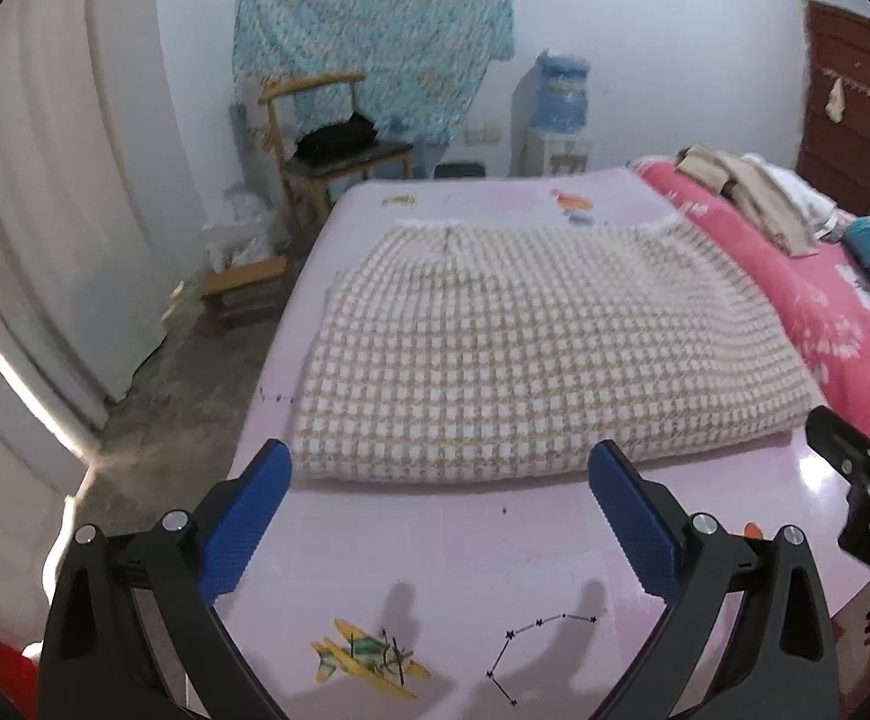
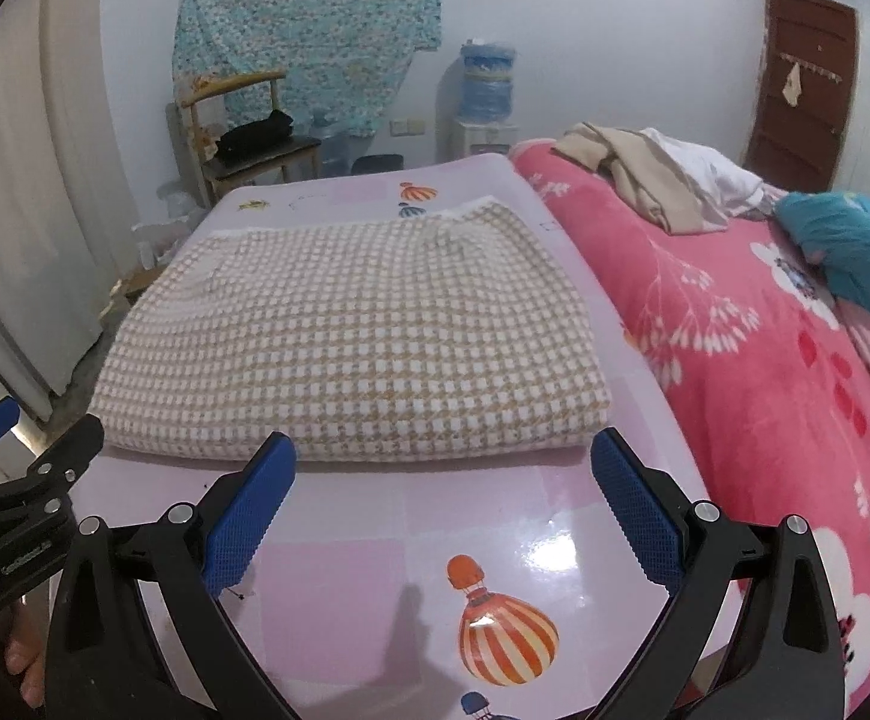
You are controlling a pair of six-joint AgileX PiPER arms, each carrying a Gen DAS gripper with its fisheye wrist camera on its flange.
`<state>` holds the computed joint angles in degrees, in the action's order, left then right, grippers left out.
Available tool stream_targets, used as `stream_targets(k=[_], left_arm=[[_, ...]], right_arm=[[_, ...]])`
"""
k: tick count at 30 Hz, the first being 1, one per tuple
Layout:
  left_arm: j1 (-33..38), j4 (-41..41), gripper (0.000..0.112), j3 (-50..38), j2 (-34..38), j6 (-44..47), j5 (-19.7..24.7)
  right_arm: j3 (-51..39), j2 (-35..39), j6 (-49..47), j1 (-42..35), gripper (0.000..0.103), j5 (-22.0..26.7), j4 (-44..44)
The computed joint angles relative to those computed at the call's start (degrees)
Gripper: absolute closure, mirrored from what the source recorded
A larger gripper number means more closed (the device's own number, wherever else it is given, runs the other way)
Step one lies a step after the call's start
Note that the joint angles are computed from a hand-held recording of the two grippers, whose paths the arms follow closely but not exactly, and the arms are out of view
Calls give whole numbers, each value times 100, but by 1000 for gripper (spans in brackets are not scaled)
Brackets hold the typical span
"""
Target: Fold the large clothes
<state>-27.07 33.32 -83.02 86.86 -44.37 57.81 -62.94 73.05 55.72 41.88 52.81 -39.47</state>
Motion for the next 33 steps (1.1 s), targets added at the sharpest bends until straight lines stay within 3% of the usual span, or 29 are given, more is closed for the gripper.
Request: stream_targets(k=[6, 13, 33], left_arm=[[-133, 184, 15, -325, 306, -149, 469], [101, -192, 15, -482, 432, -86, 530], [147, -305, 15, -387, 336, -98, 498]], right_arm=[[-39, 203, -246, -149, 8, -76, 299], [-173, 488, -447, -184, 8, -61, 496], [-342, 590, -335, -25, 8, 261, 362]])
